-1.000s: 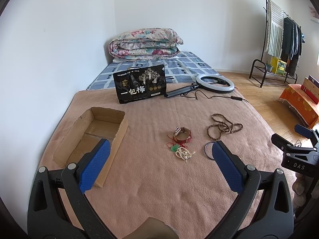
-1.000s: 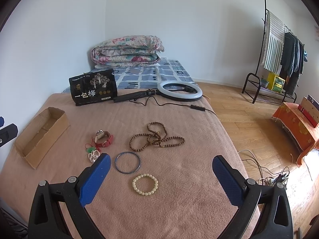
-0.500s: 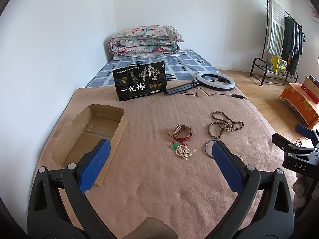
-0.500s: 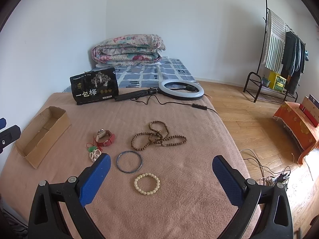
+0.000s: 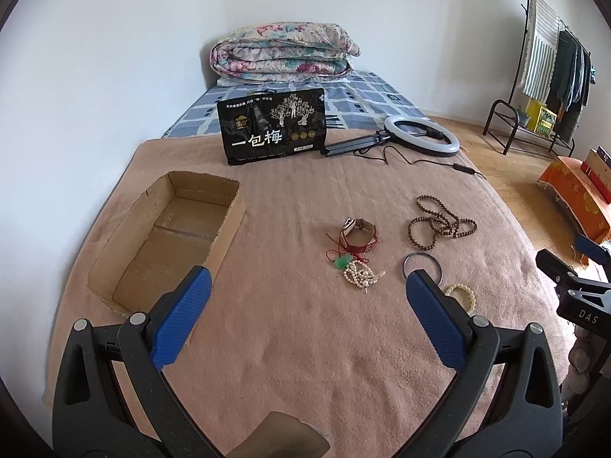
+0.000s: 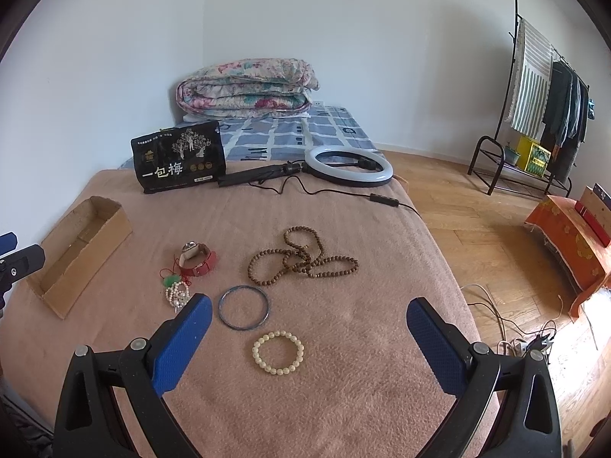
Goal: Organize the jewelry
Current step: 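Lower left tool onto white pearl necklace and close while right tool approaches blue bangle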
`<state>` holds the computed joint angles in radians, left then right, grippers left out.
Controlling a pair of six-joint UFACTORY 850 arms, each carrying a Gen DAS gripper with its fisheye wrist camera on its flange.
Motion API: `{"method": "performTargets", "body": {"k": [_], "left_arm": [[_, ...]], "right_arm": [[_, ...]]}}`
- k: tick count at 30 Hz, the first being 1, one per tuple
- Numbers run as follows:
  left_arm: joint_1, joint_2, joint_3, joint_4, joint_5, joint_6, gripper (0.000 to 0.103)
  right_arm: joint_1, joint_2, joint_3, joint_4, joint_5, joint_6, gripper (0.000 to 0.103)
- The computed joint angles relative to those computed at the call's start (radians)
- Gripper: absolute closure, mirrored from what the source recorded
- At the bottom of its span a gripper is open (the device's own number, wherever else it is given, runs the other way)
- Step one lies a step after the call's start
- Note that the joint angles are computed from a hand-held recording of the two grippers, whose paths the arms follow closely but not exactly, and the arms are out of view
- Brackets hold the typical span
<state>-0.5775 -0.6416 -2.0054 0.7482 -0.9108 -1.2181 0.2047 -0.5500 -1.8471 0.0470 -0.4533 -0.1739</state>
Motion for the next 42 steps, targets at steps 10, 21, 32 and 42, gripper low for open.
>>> {"method": "performTargets", "body": {"k": [10, 21, 32, 42], "left_arm": [[0.031, -0.037, -0.022, -0.109, 0.029, 0.08, 0.0], [0.042, -0.082, -0.048, -0.242, 0.095, 0.231, 0.0], [0.084, -0.134, -0.089, -0.417, 0.133, 0.373, 0.047], [0.137, -0.215, -0.167, -0.589, 0.155, 0.52, 0.064]], "right_arm": [[-0.033, -0.046, -0.057, 0.116, -0.043, -0.053, 0.0], [-0.04, -0.052, -0.054, 0.255, -0.022, -0.201, 0.0], [-0.026, -0.119, -0.145, 0.209, -0.091, -0.225, 0.0], [-0.045, -0.388, -0.525, 0.23, -0.439, -0.209, 0.019]]}}
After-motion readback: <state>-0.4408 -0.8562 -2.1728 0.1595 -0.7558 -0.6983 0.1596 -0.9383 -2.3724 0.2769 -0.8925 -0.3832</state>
